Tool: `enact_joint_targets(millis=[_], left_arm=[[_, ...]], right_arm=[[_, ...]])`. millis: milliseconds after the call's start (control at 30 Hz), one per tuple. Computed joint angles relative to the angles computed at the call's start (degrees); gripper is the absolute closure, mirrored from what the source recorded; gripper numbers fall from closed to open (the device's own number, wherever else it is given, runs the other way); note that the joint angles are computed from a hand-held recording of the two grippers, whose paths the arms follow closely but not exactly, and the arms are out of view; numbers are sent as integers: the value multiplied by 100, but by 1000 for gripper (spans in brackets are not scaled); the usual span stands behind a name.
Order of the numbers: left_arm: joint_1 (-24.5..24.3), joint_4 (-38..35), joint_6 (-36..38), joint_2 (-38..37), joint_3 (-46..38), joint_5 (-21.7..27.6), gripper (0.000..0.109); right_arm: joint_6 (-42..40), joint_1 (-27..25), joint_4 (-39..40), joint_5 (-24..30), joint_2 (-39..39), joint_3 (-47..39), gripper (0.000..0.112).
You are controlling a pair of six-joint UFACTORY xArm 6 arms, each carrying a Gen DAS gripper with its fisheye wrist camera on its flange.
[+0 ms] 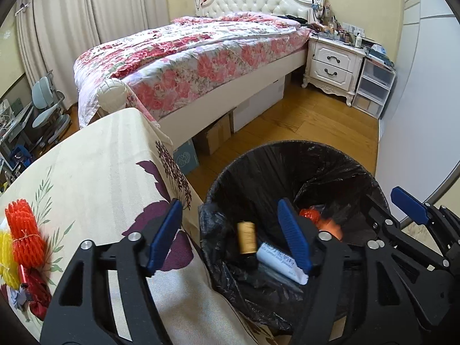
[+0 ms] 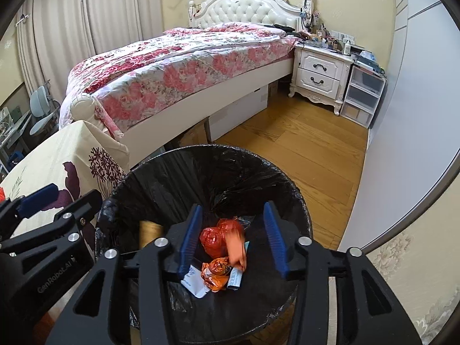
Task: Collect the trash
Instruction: 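Open both grippers over the bin to drop the bottle and orange packet, then move both tools back to the bed and grasp the yellow foam net with the left gripper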
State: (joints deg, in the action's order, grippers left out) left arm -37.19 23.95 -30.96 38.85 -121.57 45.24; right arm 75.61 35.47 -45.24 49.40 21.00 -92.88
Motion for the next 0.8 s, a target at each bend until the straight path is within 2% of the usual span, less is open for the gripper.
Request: enact_joint_targets(millis=[100,267,500,800], left_arm=[[7,319,-292,-213,326,-124,29],[32,1009,-950,-773,1098,-229,21],[206,1438,-1523,-1686,2255,-396,18],[544,1869,-2111,-2996,3799,-516,18]], right_arm=[[31,73,-82,183,-21,-36,54],[47,203,-169,351,-53,-95,44],[-3,452,-214,464,-5,-296,39],[-127,793,-27,152,261,-682,38]])
